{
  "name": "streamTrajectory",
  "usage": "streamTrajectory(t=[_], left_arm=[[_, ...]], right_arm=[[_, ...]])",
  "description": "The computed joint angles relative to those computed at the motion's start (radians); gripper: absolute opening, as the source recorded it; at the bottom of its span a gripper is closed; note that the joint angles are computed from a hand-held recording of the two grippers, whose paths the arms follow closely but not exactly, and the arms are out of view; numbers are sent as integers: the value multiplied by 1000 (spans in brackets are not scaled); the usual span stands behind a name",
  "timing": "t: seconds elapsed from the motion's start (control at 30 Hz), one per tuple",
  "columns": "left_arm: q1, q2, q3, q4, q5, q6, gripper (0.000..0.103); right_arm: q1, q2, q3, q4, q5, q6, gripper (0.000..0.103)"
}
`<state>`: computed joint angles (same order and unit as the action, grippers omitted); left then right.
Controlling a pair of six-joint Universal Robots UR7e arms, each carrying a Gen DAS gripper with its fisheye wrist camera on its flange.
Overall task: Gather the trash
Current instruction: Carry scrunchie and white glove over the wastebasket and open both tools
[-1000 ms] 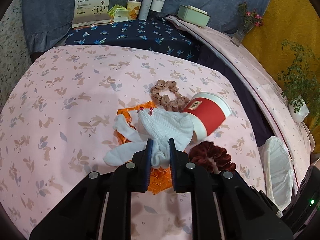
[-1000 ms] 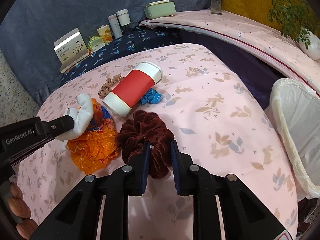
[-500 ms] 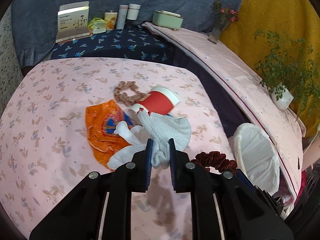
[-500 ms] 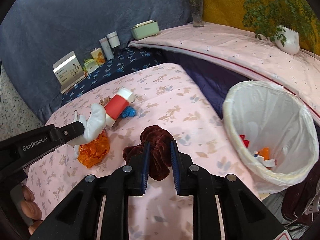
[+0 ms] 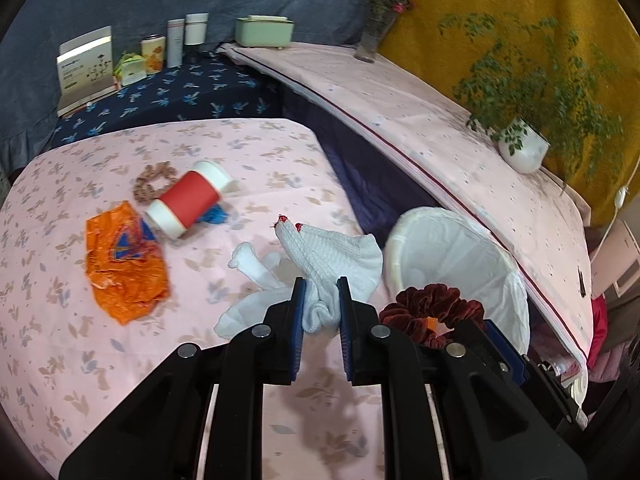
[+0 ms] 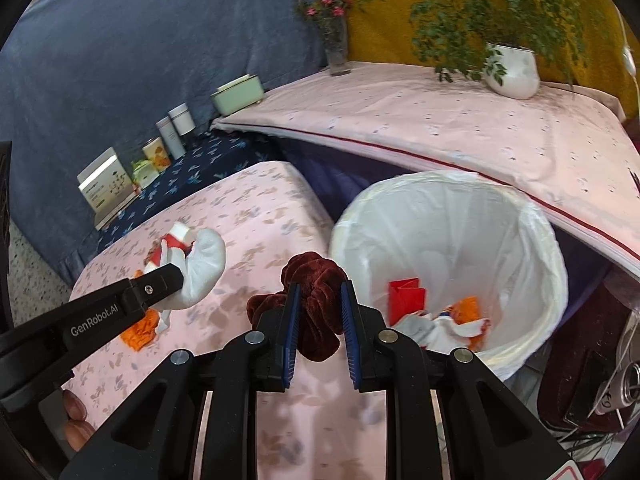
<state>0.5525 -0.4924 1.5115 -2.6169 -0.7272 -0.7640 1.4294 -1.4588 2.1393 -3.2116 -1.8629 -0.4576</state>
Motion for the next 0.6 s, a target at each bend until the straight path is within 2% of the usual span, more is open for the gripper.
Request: streamTrajectory(t=[0.33,0.6], left_arm=[[-10,127,-164,29,-83,97,15],[-7,213,-288,69,-131,146,15]], right_arm=[[-104,-59,-22,8,23,13,19],[-157,-76,-39,11,32,29,19]])
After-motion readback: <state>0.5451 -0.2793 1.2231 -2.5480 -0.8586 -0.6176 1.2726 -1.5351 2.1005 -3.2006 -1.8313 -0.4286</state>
